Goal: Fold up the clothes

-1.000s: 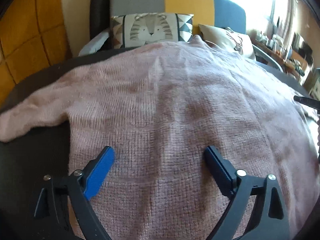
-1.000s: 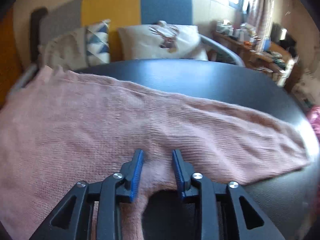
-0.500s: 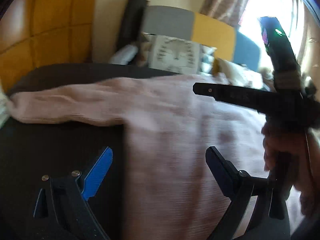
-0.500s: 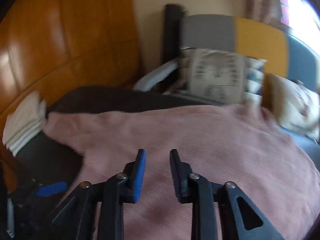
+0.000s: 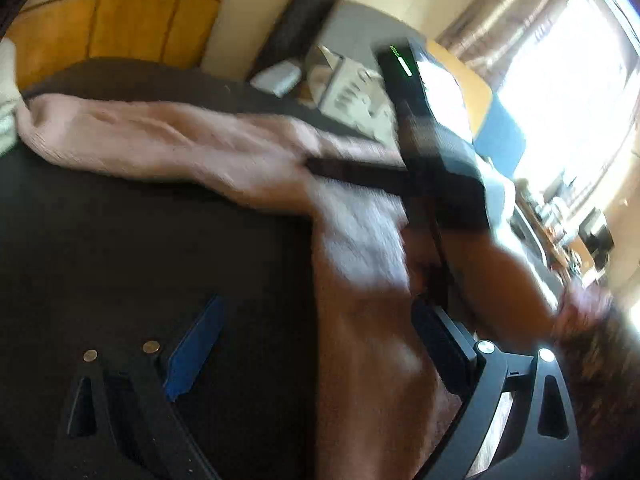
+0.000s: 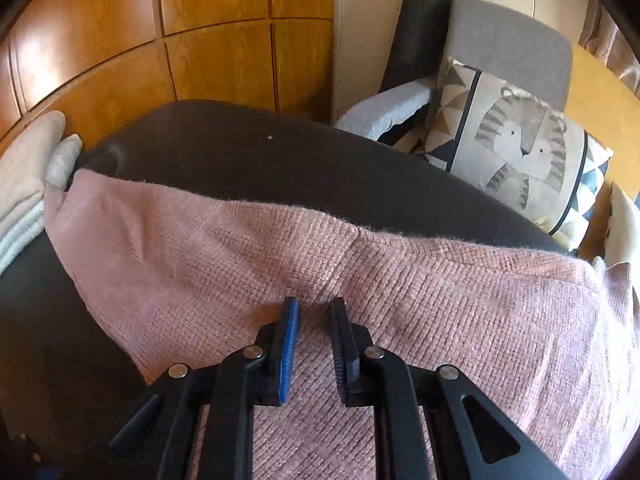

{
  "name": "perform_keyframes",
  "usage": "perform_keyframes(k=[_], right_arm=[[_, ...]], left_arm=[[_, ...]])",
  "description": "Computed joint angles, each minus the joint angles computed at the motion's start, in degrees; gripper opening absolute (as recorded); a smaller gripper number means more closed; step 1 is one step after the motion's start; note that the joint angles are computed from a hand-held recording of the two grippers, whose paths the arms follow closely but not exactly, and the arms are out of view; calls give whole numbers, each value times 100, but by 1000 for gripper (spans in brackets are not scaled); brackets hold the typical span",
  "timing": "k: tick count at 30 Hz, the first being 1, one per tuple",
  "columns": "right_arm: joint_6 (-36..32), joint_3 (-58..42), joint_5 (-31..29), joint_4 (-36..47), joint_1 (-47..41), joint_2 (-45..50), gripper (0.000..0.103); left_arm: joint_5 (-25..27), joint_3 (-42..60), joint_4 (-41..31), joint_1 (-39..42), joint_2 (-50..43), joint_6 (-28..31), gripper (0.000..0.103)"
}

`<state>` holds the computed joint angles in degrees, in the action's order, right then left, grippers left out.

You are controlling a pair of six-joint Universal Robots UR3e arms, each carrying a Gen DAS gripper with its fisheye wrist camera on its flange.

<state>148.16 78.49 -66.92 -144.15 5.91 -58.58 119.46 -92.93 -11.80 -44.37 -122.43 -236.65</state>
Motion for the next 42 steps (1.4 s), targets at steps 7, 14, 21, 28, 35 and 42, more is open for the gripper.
perform_keyframes(k=[7,14,21,28,35,42], right_arm=[[-27,416,106,-331,-109,-154,14],[349,374,151,-235,-304,-193,14],[355,134,260,-75,-352,-45,14],[365,93,214,-126,-311,6,14],[350,291,-36,-471,-181,-54,15],[352,278,107,-393,-244,-70,17]], left_arm=[[1422,392,-1649,1032,429,716,96],[1281,229,-3289,2365,563,739,96],[1145,-73,-3748,2921,782,479,97],[1720,582,-5103,2884,548,-72,97],[1438,-196,-3605,2157,974,-54,97],[737,-1240,-2755,1969,1521,-1360,97]])
